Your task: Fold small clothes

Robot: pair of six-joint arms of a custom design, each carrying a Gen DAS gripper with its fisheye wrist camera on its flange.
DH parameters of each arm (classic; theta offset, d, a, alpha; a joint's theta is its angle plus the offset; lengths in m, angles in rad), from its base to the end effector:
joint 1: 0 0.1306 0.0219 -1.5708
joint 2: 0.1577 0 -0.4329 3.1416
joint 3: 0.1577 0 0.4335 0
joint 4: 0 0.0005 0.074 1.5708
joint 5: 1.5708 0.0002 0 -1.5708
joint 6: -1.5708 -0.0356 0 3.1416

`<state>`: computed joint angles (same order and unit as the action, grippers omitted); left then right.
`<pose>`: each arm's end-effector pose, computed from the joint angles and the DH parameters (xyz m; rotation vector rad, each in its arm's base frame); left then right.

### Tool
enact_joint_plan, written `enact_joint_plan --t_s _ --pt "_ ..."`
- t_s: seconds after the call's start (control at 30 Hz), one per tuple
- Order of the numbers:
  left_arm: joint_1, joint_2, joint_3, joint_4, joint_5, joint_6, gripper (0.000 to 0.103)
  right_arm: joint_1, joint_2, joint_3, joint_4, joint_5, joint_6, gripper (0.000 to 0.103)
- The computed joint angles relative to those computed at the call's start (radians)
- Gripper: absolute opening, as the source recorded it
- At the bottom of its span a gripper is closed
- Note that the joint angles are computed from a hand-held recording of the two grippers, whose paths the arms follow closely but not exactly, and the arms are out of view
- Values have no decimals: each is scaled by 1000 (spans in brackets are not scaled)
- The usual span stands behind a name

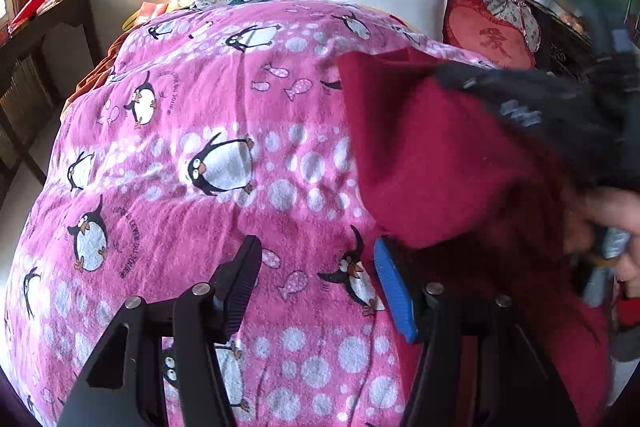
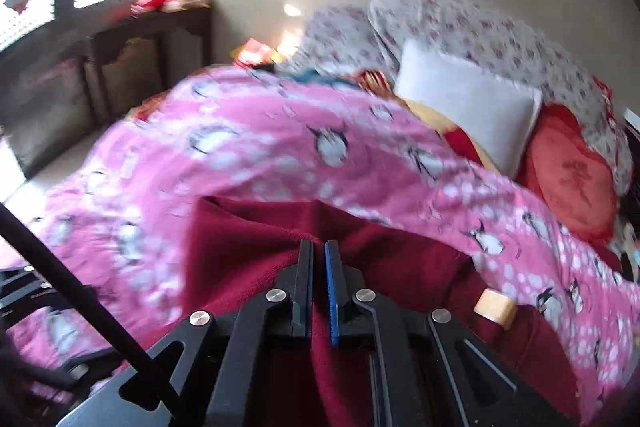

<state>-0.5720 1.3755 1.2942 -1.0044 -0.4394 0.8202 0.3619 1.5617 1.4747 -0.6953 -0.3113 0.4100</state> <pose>0.4174 -0.2513 0.4339 -0.4457 2.4593 0.0317 0.5521 0.2201 0.4449 -1.0163 2.0978 0.3416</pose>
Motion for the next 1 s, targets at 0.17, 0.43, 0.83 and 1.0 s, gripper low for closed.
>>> enact_joint_plan --t_s 0.17,0.43,0.83,1.0 --pt "-20 2 21 -18 -54 -15 58 -79 -15 -3 -76 -164 -43 43" --pt "-49 19 51 19 -82 -34 66 -381 -144 -115 -4 -43 0 84" --pt "-66 109 107 -4 10 -94 66 -455 -102 -93 35 -87 -100 5" --pt "-74 140 121 -67 5 -81 66 -443 -10 -27 -57 -32 -104 15"
